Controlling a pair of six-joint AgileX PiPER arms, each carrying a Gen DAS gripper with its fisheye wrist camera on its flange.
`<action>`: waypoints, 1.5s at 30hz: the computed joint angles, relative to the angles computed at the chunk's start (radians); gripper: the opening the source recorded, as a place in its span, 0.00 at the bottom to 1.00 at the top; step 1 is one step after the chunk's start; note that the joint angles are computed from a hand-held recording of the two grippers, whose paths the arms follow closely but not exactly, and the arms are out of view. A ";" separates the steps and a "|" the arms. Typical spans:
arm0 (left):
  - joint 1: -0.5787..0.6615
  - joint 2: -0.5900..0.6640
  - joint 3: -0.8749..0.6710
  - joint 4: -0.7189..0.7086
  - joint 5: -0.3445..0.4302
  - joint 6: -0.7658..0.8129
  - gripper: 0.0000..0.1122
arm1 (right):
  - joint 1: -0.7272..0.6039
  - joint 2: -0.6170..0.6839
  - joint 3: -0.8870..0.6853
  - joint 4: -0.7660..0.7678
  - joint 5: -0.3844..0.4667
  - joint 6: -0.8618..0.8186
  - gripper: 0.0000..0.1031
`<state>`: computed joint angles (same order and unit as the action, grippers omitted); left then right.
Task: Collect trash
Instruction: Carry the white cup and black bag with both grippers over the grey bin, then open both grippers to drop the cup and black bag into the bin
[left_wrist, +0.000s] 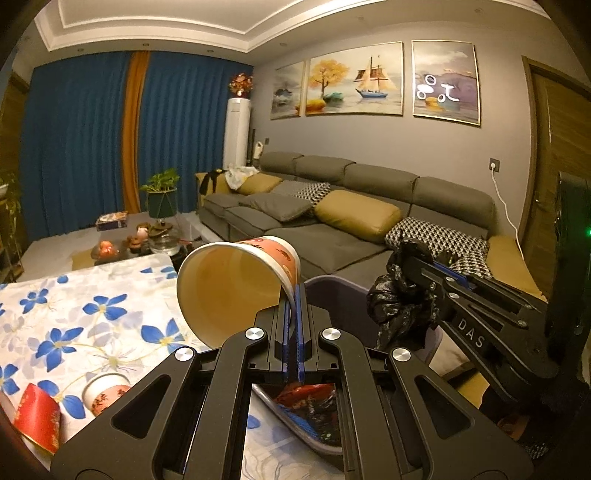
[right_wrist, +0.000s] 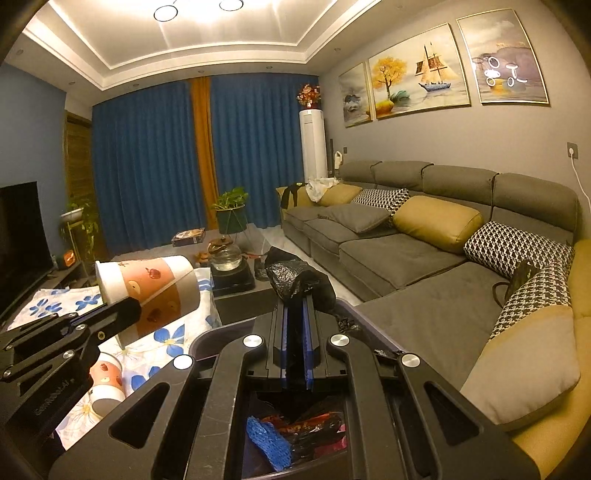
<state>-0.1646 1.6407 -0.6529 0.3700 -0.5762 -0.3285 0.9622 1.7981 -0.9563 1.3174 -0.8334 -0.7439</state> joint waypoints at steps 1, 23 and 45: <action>-0.002 0.005 -0.002 0.000 -0.002 0.001 0.02 | -0.001 0.000 0.000 -0.001 0.001 0.001 0.08; -0.013 0.107 -0.073 0.050 -0.008 -0.042 0.02 | -0.043 0.013 0.001 -0.035 0.051 0.040 0.08; -0.015 0.189 -0.137 0.160 0.046 -0.097 0.18 | -0.025 -0.031 0.072 -0.053 -0.058 0.149 0.66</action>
